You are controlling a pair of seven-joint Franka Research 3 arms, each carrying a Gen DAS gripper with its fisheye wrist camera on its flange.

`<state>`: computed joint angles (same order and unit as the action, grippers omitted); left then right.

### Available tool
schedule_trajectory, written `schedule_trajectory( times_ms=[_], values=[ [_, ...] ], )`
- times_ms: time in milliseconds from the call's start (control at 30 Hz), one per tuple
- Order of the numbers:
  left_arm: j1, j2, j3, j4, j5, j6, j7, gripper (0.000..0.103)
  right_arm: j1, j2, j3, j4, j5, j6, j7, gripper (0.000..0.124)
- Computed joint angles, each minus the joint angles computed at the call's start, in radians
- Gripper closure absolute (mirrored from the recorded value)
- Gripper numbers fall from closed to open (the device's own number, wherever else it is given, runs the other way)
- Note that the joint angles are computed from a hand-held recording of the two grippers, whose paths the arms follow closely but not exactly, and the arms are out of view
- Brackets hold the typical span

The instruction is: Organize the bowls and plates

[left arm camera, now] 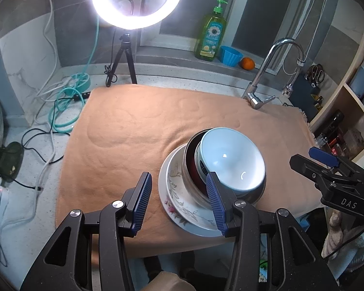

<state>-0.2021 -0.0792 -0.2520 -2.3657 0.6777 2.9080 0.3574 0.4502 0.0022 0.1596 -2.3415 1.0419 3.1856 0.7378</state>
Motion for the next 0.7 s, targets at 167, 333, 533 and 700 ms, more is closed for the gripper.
schedule_trajectory(
  times_ms=[167, 333, 533, 700],
  values=[
    [-0.002, 0.003, 0.006, -0.004, -0.028, 0.018, 0.018, 0.058, -0.004, 0.003, -0.002, 0.001, -0.030, -0.002, 0.026, 0.036],
    [-0.004, 0.006, 0.007, -0.005, -0.052, 0.023, 0.039, 0.058, -0.005, 0.003, 0.000, 0.001, -0.029, -0.002, 0.026, 0.036],
    [-0.006, 0.006, 0.005, -0.005, -0.069, 0.019, 0.056, 0.058, -0.005, 0.003, 0.002, -0.001, -0.037, 0.002, 0.036, 0.036],
    [-0.003, 0.007, 0.004, -0.001, -0.063, 0.015, 0.048, 0.058, -0.006, 0.007, 0.004, 0.005, -0.013, 0.003, 0.008, 0.036]
  ],
)
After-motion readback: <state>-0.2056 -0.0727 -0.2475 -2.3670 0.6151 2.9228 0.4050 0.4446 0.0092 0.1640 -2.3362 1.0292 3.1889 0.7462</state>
